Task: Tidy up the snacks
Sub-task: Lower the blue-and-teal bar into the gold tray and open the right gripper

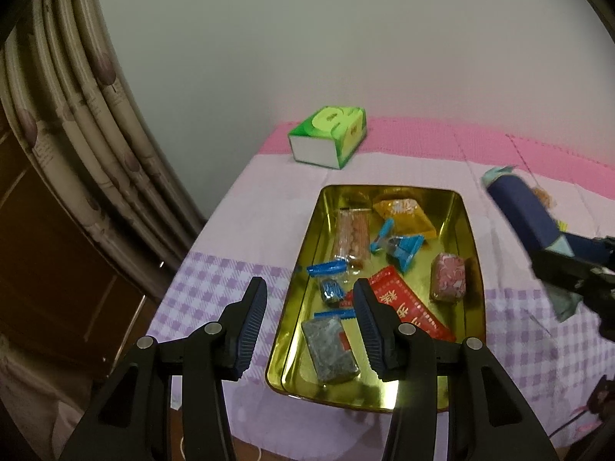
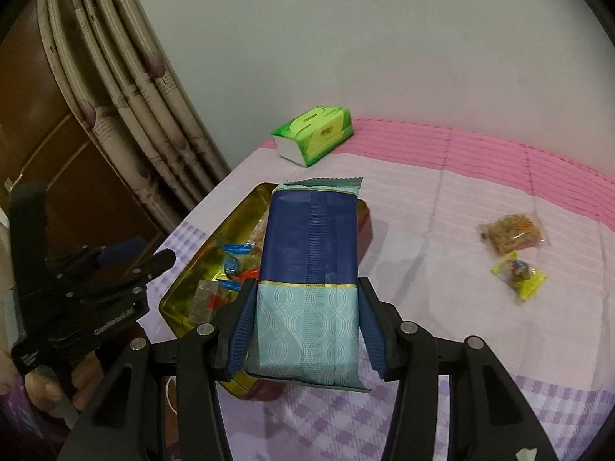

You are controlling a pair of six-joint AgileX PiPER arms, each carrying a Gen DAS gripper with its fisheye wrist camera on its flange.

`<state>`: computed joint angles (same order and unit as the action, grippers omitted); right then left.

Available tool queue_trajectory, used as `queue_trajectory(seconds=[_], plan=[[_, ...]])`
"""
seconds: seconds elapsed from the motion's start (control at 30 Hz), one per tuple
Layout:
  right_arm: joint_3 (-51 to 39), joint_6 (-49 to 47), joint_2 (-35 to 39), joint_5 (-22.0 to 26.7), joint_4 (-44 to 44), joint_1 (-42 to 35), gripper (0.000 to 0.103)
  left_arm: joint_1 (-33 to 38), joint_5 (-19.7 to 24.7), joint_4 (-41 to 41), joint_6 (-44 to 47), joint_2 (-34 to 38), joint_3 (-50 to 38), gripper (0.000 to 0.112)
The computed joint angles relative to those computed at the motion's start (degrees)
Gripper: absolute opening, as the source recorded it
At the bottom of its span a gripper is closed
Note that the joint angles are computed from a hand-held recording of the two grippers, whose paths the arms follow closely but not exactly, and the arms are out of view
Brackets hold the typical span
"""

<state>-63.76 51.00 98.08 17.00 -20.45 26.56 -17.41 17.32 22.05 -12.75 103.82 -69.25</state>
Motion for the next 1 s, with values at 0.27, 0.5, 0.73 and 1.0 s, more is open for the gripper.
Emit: queue_trajectory(seconds=[0.27, 0.5, 0.73, 1.0], plan=[[-3.68, -5.67, 3.48, 0.16, 5.05, -0.07, 0.047, 0.13, -1.65, -2.30, 1.71, -1.13, 1.05, 0.048], [-6.26, -10.64, 5.83, 0.39, 9.78, -0.54, 0.047, 0.83, -1.41, -5.68, 4.35, -0.96, 0.58, 0.048], [-9.00, -15.54, 8.32, 0.87, 14.16, -0.79, 0.047, 0.83, -1.39, -5.74, 4.42, -0.81, 0.43, 0.048], [-11.34, -19.16, 10.58, 1.40, 17.66, -1.07, 0.047, 1.20, -1.47, -6.99, 5.44, -0.61, 0.46, 0.048]])
